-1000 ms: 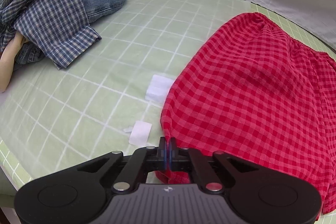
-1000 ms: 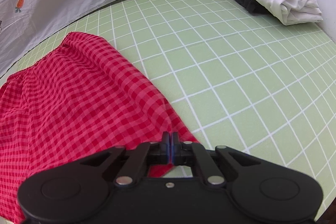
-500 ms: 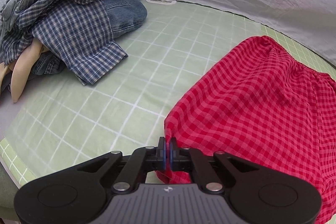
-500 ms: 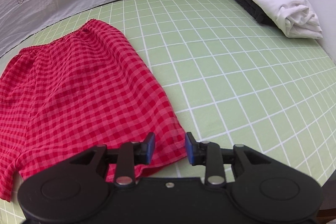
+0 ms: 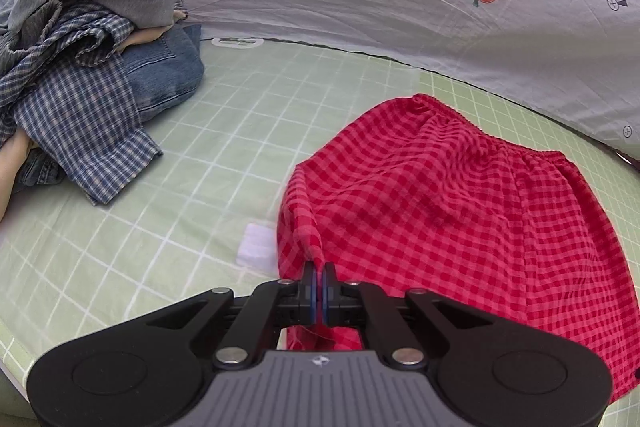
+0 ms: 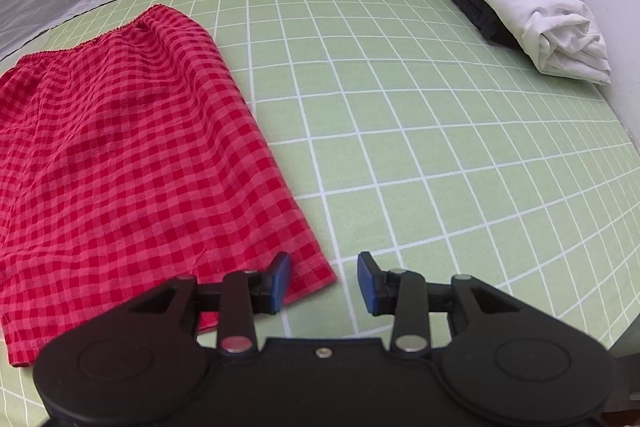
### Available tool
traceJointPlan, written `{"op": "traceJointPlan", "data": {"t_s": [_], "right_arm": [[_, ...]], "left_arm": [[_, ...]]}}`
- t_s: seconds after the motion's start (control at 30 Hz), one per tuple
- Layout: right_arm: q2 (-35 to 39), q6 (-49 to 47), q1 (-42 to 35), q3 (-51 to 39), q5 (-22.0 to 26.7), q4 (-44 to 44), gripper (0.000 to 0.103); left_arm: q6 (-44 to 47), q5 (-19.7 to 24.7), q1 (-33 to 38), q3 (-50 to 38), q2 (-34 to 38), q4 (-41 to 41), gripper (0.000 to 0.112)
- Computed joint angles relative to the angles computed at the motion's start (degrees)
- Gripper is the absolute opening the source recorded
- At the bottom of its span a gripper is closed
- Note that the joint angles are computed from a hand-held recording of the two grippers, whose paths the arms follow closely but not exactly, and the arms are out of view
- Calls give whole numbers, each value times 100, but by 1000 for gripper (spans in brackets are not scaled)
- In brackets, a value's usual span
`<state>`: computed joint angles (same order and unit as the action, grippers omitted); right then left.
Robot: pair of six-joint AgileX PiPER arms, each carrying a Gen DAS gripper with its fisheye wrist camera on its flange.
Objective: Fold clothes
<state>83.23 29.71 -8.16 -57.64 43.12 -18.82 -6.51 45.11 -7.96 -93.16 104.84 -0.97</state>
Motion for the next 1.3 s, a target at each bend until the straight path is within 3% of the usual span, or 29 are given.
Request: {"op": "traceJointPlan", "data": {"t_s": [0.2,0.37,0.5,0.53,0.6,0.7,0.8,1.07,1.23,1.3], "right_arm": [[-162,-757,-607,134,-284,542,43],[-298,-1469,-1150,267,-418,876,49],[-333,-1974,-1651,315,-501,1220,58],[-327,-2139,-1791,310,-525,1359,62],[-330,-2476,-2006,304,-584,1654,83],[-283,-3363,-2333,182,-588,2568,88],[-133,-4034,-2484,-69,-425,3496,94],[476,-5162,-2192,-725,214,5426,90],[1055,-5504,-1907,-1101,882,6419,67],[1332,-5570,-1748,-1240,1137,6664,51]], "left_arm": [[194,-338,-971,67,94,-282,2],[951,-484,-1725,40,389,-1112,2],[371,48,-2257,-445,889,-839,9],[227,114,-2323,-454,918,-756,12],[23,182,-2355,-357,876,-754,30],[-293,273,-2311,-163,744,-766,45],[-850,543,-2355,-111,695,-404,51],[-1804,1188,-2244,111,637,45,51],[-2053,1308,-2055,385,531,1,52],[-2054,1309,-2041,428,501,39,53]]}}
